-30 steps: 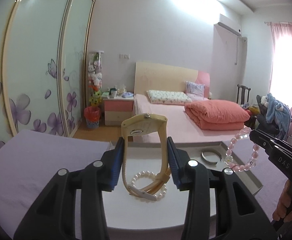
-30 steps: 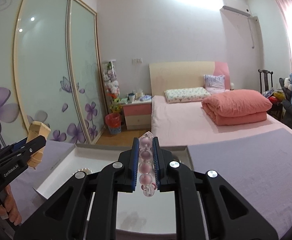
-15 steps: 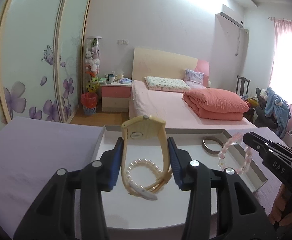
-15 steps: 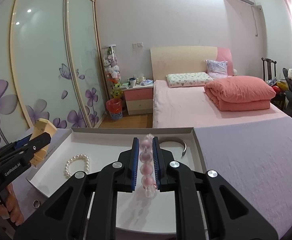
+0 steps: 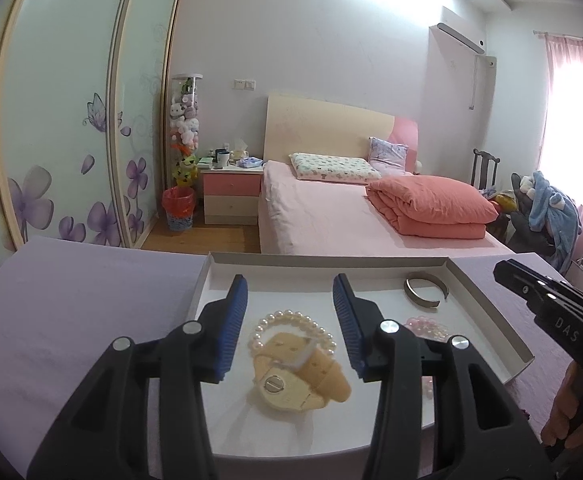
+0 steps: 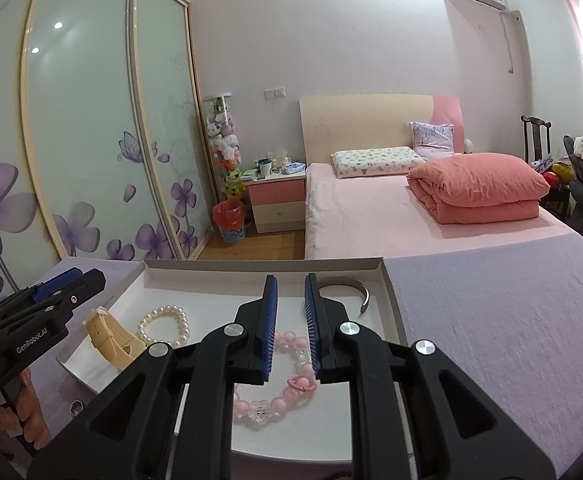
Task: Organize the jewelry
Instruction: 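Lower the watch and pink bracelet into the tray while both grippers open and withdraw, then move the left gripper to a pearl earring while the right gripper hovers over the thin silver bangle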
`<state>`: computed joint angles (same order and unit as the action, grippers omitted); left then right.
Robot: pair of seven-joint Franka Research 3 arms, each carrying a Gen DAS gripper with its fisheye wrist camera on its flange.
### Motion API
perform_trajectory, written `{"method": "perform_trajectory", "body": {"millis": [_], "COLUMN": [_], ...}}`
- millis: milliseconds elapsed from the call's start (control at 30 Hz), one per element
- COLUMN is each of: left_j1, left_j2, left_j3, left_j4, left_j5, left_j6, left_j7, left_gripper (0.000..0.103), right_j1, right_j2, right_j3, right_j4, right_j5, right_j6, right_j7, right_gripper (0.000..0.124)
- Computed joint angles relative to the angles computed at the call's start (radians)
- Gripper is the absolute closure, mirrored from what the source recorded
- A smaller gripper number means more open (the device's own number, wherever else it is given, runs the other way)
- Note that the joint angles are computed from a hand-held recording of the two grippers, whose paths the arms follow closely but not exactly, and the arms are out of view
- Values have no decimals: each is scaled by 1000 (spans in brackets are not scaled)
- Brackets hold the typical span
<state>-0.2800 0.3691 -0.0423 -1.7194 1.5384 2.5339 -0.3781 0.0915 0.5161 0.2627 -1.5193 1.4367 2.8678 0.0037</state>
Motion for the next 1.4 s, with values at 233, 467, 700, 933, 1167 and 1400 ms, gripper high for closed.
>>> {"method": "perform_trajectory", "body": {"millis": [233, 467, 700, 933, 1167, 1400], "left_j1": [-2, -2, 9, 18, 19, 16], "left_j2": [-13, -47, -92, -182, -304, -419], "left_j3": [-5, -15, -33, -68, -132, -194], "left_j4": [-14, -50, -100, -204, -356, -511], "left_j5": [1, 12, 21, 40, 31, -11], "left_j6": [-13, -35, -54, -82, -129, -160], "left_j7": [-2, -19, -42, -80, -106, -144], "left_gripper": [55, 53, 53, 53, 50, 46], "right_j1": [-2, 1, 7, 15, 29, 48], "right_j2": [-11, -31, -73, -151, -271, -378], "right_j3": [-2, -13, -30, -71, -133, -184], "right_j4": [-14, -36, -85, -176, -341, -502], "right_j5": [35, 66, 125, 169, 159, 68], "right_j6": [-2, -9, -22, -63, -122, -152], "right_j7": [-37, -64, -119, -149, -159, -127], "right_gripper": [92, 88, 88, 88, 87, 82]}}
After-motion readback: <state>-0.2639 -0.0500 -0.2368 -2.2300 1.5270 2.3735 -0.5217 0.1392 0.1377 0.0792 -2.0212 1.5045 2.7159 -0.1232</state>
